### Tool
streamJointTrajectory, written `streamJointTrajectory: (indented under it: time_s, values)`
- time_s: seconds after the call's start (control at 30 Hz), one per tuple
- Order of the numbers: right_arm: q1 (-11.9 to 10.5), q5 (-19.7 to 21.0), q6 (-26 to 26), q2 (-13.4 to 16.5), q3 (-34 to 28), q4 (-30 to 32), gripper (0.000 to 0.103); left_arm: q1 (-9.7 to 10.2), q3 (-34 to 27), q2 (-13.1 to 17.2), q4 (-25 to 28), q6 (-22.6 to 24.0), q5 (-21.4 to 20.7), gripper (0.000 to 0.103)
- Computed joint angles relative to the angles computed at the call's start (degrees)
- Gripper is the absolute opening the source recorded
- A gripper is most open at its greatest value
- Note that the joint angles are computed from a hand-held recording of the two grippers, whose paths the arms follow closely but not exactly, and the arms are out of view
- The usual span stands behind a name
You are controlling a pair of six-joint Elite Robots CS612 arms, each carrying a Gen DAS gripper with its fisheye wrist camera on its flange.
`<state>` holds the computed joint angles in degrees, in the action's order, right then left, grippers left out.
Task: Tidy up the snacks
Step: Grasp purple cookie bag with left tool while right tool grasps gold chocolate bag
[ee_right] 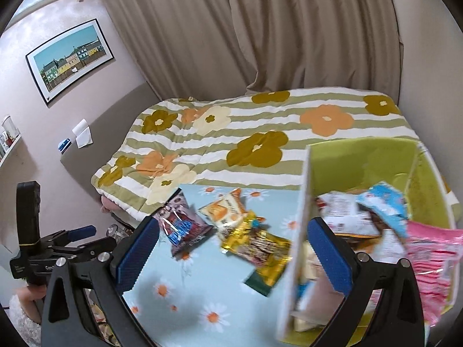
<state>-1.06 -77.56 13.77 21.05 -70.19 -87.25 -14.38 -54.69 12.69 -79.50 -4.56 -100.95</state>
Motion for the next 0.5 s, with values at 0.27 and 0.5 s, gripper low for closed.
streamJointTrajectory:
  time_s: [0.27, 0.5]
  values:
    - [2.89, -4.98, 0.68, -2.33, 7.26, -0.14, 0.102, 2.6, 14.62, -5.36, -2.67, 4.75, -6.71, 0.102]
    - [4.02, -10.42, -12.78, -4.42, 12.98, 7.43, 0.102, 3.17, 25.34, -9.15, -4.29, 8.33, -9.38, 0.102]
